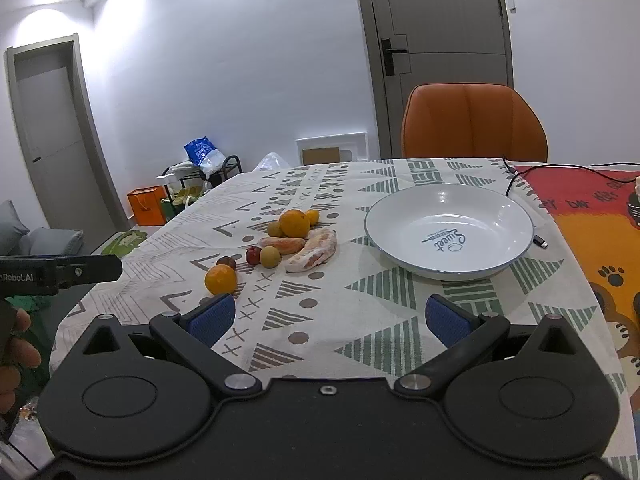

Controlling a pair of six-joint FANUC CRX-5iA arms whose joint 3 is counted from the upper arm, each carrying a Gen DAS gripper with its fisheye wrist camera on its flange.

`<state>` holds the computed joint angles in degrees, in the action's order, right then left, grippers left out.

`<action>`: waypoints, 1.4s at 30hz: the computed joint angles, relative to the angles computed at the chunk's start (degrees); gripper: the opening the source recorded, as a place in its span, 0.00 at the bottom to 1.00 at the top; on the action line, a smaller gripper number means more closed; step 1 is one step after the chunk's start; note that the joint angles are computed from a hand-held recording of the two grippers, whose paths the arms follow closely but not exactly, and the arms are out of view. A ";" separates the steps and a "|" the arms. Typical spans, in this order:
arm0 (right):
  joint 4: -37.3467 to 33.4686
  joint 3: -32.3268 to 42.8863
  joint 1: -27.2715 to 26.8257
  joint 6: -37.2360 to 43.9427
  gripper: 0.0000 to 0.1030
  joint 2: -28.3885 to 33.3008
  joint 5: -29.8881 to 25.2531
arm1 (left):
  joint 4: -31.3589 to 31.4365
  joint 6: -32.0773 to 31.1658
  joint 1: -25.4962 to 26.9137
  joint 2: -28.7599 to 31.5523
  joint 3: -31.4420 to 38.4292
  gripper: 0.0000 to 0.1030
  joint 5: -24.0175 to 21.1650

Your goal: Organize fruits

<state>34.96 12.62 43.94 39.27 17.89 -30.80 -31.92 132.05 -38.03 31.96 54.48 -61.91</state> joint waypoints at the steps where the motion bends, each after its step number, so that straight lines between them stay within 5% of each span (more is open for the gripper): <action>1: 0.01 -0.02 -0.01 -0.01 1.00 -0.02 -0.01 | -0.03 0.06 -0.03 -0.04 -0.10 1.00 0.19; 25: -0.35 0.58 -0.10 0.25 1.00 0.61 -0.90 | -0.25 1.25 0.20 -1.01 -2.47 1.00 3.24; 42: -5.20 5.90 -0.60 5.42 1.00 4.22 -3.51 | 5.84 -0.55 3.35 0.15 -4.41 0.98 8.44</action>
